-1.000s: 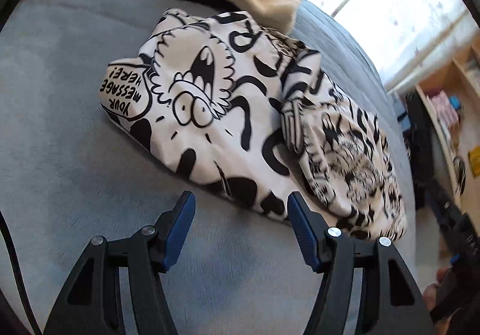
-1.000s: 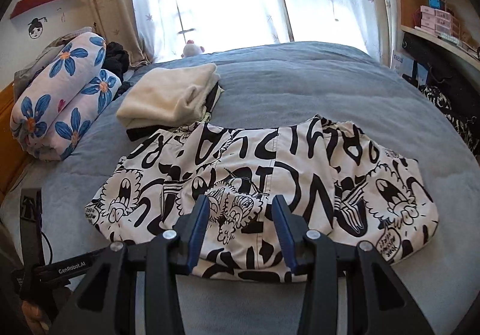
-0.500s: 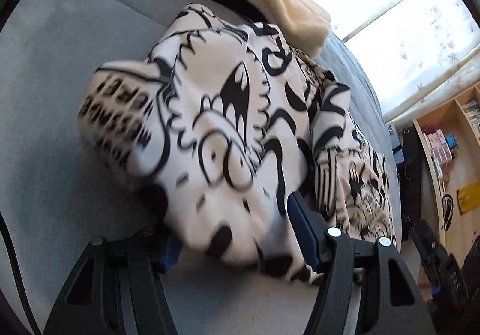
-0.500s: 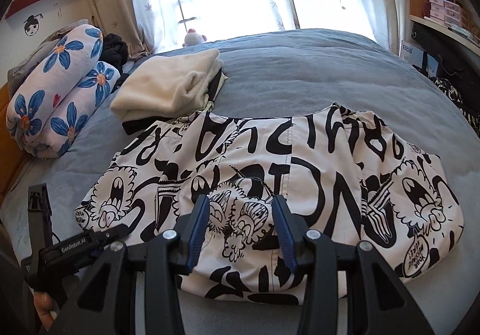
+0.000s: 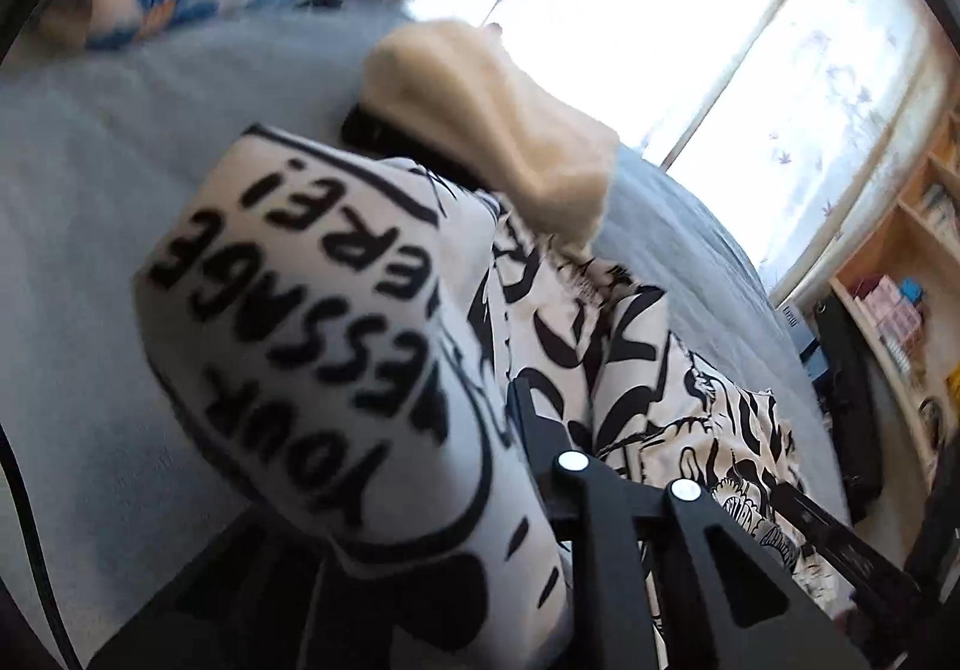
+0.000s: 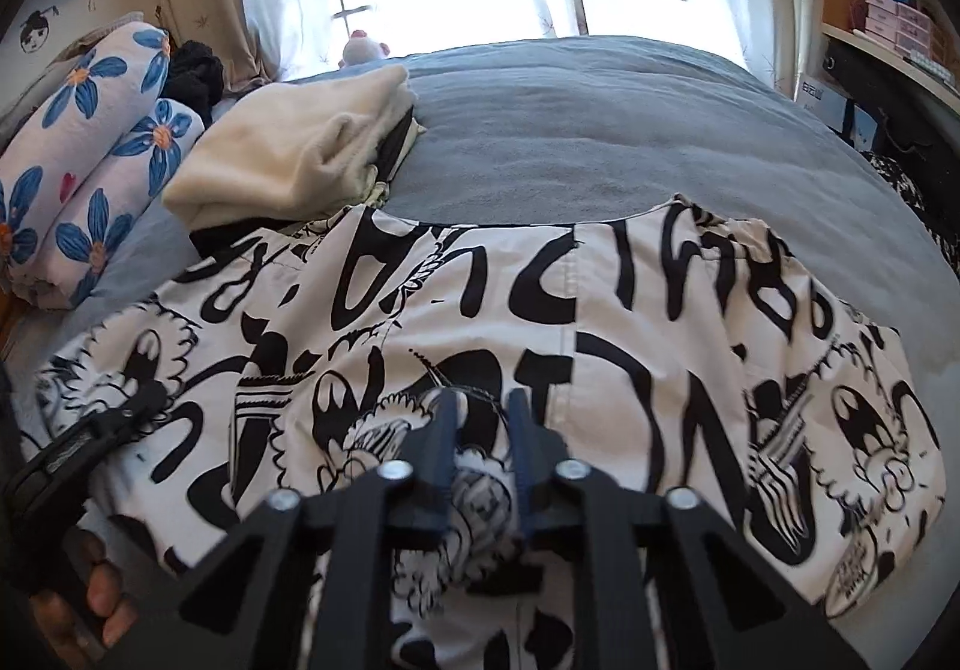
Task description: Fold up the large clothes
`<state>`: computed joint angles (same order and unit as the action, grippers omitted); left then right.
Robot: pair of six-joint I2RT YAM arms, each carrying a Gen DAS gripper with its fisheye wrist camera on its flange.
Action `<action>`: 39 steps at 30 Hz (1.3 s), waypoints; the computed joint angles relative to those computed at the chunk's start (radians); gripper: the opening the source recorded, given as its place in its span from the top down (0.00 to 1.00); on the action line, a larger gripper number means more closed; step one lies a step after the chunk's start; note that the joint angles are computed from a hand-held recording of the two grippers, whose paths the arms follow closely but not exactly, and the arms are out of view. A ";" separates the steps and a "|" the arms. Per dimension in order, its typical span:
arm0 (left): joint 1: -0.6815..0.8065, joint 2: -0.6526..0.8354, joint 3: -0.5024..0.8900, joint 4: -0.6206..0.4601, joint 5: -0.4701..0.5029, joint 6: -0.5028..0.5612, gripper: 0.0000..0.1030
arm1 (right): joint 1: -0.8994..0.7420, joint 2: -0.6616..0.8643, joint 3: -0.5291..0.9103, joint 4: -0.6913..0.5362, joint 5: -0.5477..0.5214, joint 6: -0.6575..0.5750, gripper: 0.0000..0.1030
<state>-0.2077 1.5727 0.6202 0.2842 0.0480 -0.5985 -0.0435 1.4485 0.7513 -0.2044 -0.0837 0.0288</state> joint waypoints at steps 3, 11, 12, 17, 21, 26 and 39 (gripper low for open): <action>-0.078 -0.065 0.003 -0.010 -0.104 0.040 0.91 | 0.034 0.072 -0.001 0.056 0.033 -0.022 0.90; -0.322 -0.170 0.090 -0.085 -0.297 0.190 0.92 | -0.003 0.138 -0.042 0.082 -0.043 -0.085 0.89; -0.367 -0.165 0.118 -0.099 -0.327 0.219 0.92 | -0.028 0.133 -0.042 0.067 -0.084 -0.090 0.89; -0.536 -0.071 0.270 -0.131 -0.438 0.326 0.92 | -0.213 0.098 -0.022 -0.098 -0.379 -0.126 0.89; -0.633 0.051 0.425 -0.164 -0.470 0.370 0.92 | -0.523 -0.023 -0.015 -0.332 -0.581 -0.261 0.89; -0.733 0.268 0.666 -0.251 -0.454 0.372 0.92 | -0.886 -0.078 0.018 -0.406 -0.530 -0.412 0.89; -0.877 0.868 1.310 -0.673 -0.435 0.493 0.77 | -1.256 0.213 0.224 -0.459 -0.500 -0.543 0.89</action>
<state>-1.0852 2.4409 1.9304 -0.3892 -0.3872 -0.1055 -1.2998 1.6620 0.9752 -0.6629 -0.5835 -0.5138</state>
